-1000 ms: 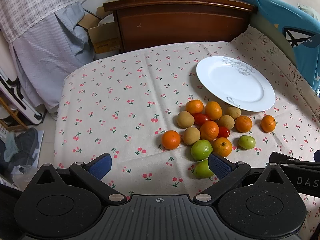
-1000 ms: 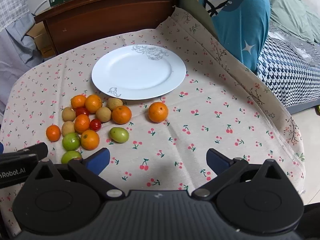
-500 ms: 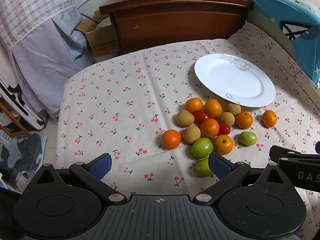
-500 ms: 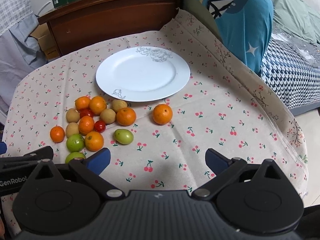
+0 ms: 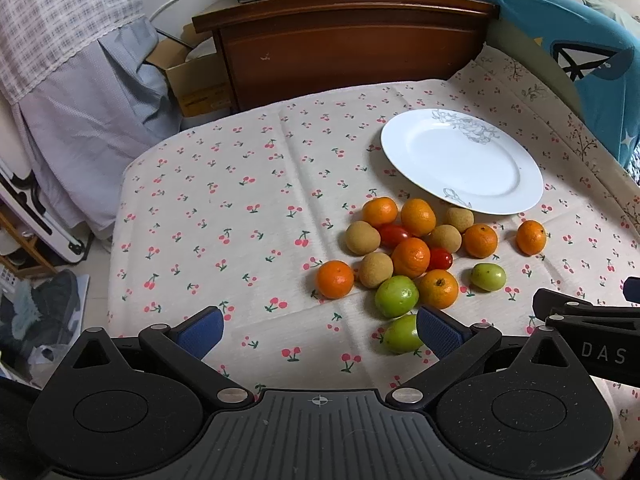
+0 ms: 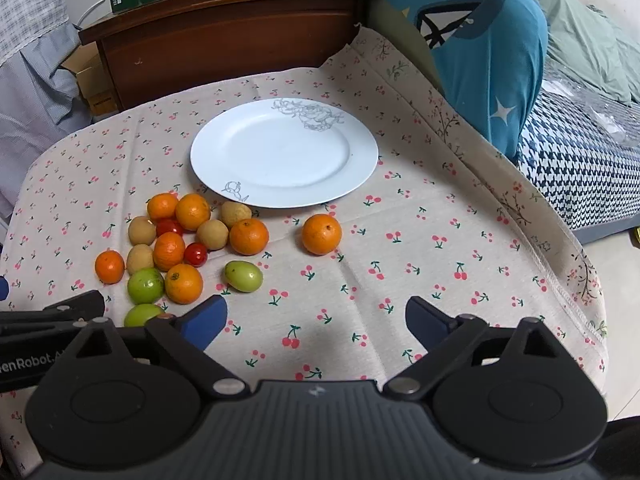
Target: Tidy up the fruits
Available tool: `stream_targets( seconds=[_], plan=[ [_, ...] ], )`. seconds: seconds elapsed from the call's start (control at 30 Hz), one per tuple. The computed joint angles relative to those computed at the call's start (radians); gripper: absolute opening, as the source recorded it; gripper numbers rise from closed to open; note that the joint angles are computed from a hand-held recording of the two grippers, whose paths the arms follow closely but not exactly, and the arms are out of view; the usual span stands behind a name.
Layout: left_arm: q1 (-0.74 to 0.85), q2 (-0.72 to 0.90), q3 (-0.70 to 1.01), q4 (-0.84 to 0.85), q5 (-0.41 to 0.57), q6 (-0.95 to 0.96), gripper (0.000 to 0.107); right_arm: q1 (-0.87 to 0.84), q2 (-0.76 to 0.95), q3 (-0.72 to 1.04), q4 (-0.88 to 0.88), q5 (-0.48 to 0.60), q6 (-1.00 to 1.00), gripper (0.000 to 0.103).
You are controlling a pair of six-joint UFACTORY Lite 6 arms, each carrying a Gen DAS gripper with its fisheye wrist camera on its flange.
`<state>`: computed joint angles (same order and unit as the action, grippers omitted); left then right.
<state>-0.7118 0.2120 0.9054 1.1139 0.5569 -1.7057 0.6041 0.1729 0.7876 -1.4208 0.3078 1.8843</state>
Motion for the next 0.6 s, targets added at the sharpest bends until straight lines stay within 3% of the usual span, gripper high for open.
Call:
stream_targets(
  seconds=[0.6],
  plan=[
    [-0.004, -0.016, -0.017, 0.04, -0.025, -0.037, 0.103, -0.035, -0.046, -0.056, -0.223, -0.064, 0.212, 0.088]
  ],
)
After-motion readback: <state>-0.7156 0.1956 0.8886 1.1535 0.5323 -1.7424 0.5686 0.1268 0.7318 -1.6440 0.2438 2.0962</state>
